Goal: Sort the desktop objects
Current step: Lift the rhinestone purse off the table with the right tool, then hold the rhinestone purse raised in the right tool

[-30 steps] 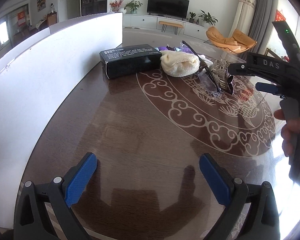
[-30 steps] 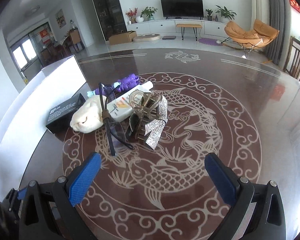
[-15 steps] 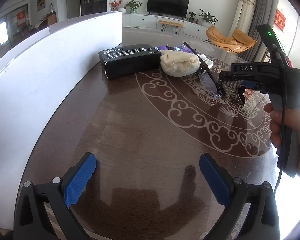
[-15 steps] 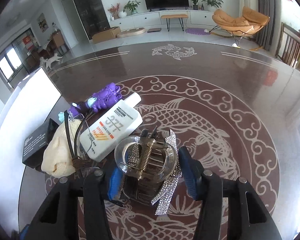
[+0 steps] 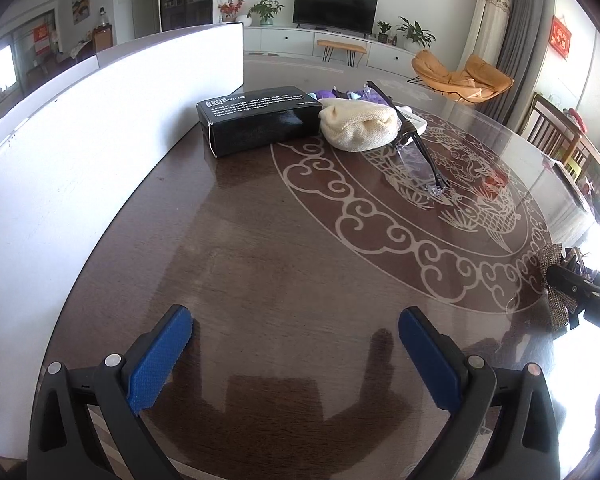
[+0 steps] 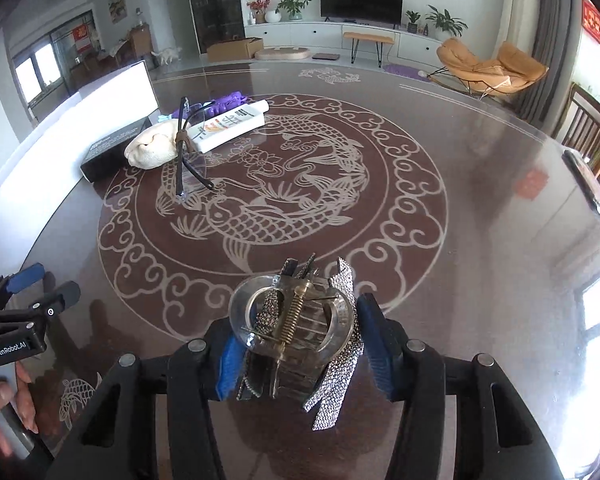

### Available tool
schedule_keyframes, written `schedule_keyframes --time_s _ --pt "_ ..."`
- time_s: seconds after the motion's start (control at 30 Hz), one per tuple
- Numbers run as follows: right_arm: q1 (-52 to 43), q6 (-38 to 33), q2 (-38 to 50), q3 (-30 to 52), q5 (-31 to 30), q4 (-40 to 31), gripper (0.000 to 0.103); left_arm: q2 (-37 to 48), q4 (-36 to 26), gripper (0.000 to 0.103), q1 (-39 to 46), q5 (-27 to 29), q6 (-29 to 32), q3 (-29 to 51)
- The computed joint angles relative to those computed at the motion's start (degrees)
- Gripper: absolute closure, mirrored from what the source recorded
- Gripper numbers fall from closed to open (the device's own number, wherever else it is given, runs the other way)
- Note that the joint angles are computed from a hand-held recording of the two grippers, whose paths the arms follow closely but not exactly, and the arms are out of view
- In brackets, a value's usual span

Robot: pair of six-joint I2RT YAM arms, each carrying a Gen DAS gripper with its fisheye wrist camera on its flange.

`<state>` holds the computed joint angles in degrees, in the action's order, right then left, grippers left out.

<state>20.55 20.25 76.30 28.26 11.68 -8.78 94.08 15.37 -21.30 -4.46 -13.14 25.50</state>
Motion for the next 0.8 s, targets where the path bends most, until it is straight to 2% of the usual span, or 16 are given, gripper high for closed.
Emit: schedule_keyframes --time_s 0.07,0.13,0.2,0.4,0.63,0.8 --pt "-0.93 0.68 -2.14 -2.42 -0.06 0.58 0.043 0.02 0.1 0.0 0.0 0.04 0.02 -0.03" --pt "-1.04 0.58 -3.14 -3.25 0.67 0.35 0.021 0.25 0.11 0.0 -0.05 -0.04 0.09 0.1" --pt "-0.41 0.46 -3.01 -3.77 1.25 1.29 0.013 0.35 0.07 0.0 -0.14 -0.17 0.17 0.17" --pt "2.67 1.21 2.08 -2.92 3.42 3.6 0.012 0.5 -0.1 0.0 -0.04 -0.24 0.58 0.33" --pt "2.92 2.94 1.33 -4.33 4.51 4.82 0.0 0.45 -0.6 0.0 -0.33 -0.85 0.81 0.42" --pt "2.65 2.74 1.53 -4.34 4.29 4.83 0.0 0.56 -1.24 0.0 -0.58 -1.45 1.06 0.77"
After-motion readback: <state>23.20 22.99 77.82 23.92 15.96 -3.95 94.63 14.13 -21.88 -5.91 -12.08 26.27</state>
